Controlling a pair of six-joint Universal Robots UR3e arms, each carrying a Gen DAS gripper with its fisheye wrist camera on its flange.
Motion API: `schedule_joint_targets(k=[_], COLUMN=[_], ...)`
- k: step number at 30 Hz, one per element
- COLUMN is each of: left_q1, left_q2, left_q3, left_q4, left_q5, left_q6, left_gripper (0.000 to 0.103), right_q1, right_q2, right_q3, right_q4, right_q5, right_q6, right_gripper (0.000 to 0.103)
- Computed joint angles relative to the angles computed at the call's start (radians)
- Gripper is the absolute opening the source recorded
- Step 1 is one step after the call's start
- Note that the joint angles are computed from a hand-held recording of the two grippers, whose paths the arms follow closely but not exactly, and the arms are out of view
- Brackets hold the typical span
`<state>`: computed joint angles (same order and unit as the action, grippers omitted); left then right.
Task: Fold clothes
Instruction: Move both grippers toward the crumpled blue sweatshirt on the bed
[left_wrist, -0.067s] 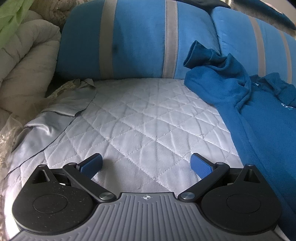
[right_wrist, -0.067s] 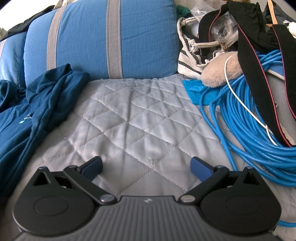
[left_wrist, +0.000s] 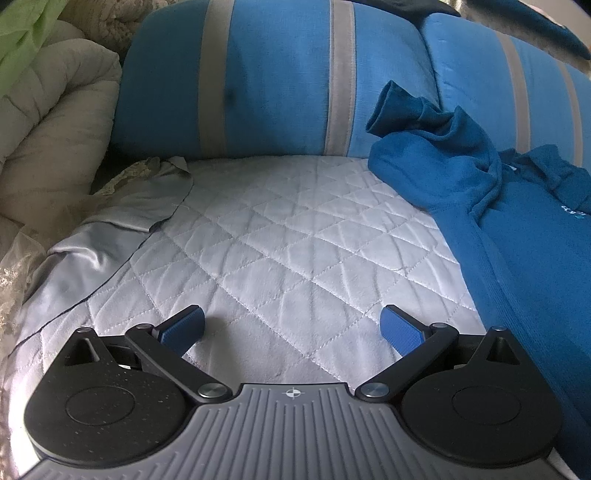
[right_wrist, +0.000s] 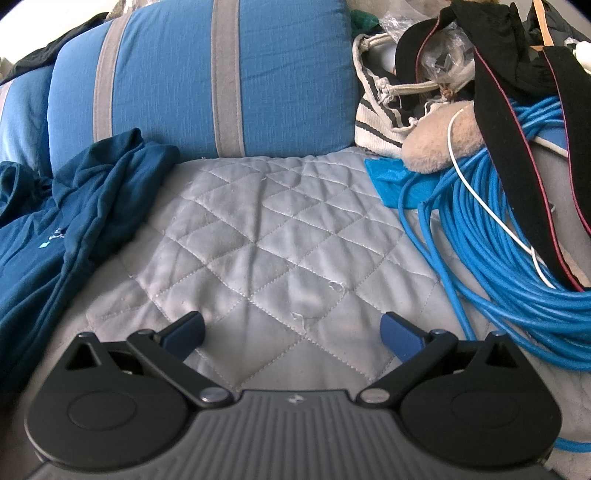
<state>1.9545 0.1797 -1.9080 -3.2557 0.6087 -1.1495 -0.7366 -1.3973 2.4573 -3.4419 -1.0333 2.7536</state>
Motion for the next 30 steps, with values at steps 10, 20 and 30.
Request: schedule_joint_targets(k=[10, 20, 30], left_q1=[0.003, -0.012, -0.034], left_q2=[0.021, 0.024, 0.021], left_q3=[0.005, 0.008, 0.028], left_q4=[-0.008, 0.020, 0.083], left_q5=[-0.011, -0.015, -0.012], left_q6=[0.013, -0.014, -0.080], left_gripper=[0.103, 0.103, 0.103], right_q1=[0.010, 0.006, 0.028], right_q2=[-0.006, -0.001, -0.056], right_q3=[-0.003, 0.032, 0.025], right_q4=[0.009, -0.050, 0.024], right_q5=[-0.027, -0.033, -0.083], right_q6=[-0.003, 0.003, 0.042], right_gripper=[0.103, 0.103, 0.103])
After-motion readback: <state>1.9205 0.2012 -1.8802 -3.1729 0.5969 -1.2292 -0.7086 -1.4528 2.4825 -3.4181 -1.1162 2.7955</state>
